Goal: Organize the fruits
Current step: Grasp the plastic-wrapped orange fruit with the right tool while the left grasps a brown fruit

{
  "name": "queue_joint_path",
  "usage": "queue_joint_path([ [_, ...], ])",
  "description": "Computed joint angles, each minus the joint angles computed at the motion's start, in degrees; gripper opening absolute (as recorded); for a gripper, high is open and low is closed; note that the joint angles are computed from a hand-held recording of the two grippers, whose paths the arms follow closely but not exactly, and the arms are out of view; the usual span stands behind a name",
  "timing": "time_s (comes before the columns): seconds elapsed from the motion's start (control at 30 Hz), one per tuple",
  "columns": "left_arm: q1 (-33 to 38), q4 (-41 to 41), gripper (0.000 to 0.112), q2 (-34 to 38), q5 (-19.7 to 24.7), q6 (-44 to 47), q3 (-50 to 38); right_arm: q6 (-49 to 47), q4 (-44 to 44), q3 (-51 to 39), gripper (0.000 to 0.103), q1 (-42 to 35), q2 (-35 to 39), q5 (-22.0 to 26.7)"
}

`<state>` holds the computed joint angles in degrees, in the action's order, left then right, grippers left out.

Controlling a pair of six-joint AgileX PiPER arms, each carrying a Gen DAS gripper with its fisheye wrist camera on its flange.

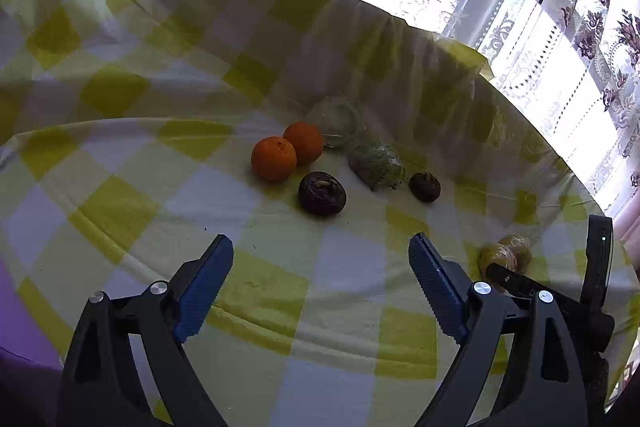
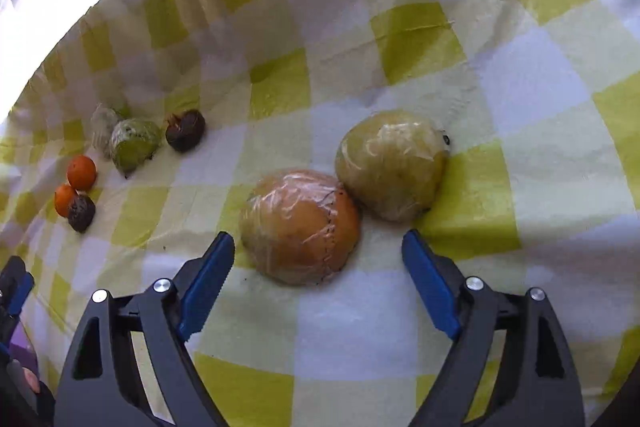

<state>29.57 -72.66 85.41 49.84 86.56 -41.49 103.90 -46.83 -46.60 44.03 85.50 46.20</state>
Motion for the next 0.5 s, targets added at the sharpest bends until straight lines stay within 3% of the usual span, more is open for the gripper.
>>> queue_joint_path([
  [0.13,-0.29,0.51,0.087,0.05,0.22,-0.28,-0.20,-4.35,0.77,-5.89,0.078,0.67,5.25,4.15],
  [0.23,-0.66,1.05,0.087,0.10,0.14,-0.84,-0.45,-4.88,0.92,-7.69,0.064,0.04,6.75,5.98],
  [0.33,-2.00,2.92,0.087,1.39,-0.23,-3.82,-2.20,-4.46,0.61,-7.09,0.064,0.86,6.11,6.20],
  [0.5,-10.81,7.92,0.086,4.12,-9.52,-11.98,-7.25,3.14,-2.88,-2.31,0.063,3.63,1.77,1.82],
])
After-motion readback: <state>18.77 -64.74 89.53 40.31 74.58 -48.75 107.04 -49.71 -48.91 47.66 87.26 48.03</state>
